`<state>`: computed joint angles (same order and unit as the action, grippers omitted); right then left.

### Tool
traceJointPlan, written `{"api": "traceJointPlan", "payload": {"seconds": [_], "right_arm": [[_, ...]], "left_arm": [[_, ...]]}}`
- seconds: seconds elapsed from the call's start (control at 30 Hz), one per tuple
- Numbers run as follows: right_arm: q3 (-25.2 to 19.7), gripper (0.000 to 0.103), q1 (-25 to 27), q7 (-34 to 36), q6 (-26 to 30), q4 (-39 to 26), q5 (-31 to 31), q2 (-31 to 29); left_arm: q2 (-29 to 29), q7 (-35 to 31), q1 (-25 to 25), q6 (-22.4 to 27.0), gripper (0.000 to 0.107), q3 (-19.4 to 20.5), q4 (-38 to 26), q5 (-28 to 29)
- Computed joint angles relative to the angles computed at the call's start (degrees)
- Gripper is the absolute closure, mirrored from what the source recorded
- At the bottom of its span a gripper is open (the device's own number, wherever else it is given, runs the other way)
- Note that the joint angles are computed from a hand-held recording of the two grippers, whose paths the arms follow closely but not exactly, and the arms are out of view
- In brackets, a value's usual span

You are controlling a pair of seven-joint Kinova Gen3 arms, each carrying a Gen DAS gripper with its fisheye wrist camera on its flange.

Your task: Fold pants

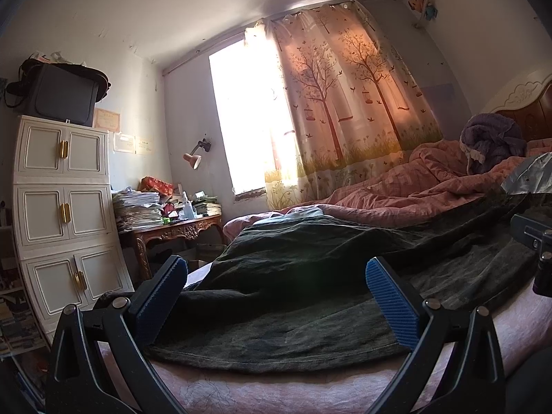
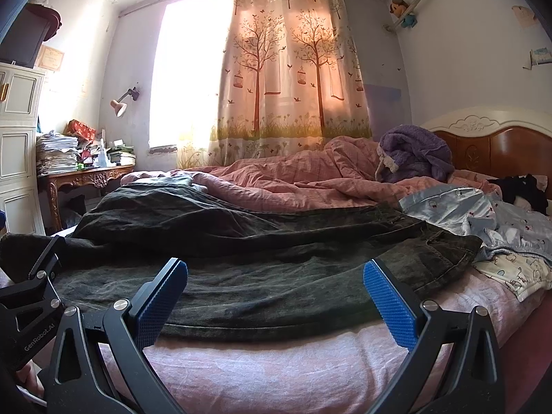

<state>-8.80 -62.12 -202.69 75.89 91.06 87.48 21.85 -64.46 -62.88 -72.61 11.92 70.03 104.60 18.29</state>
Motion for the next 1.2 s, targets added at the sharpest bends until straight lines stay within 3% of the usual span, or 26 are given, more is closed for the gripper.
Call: {"api": "traceJointPlan", "payload": {"seconds": [0.47, 1.2], "right_arm": [[-0.08, 0.000, -0.12, 1.02, -0.30, -0.26, -0.53, 0.05], [0.58, 0.000, 0.19, 2.21, -0.43, -1.15, -1.71, 0.29]], "left_arm": [[-0.36, -0.47, 0.13, 0.36, 0.005, -0.11, -0.20, 0.20], [1.68, 1.71, 1.85, -3.04, 0.005, -0.18, 3.00, -0.82]]}}
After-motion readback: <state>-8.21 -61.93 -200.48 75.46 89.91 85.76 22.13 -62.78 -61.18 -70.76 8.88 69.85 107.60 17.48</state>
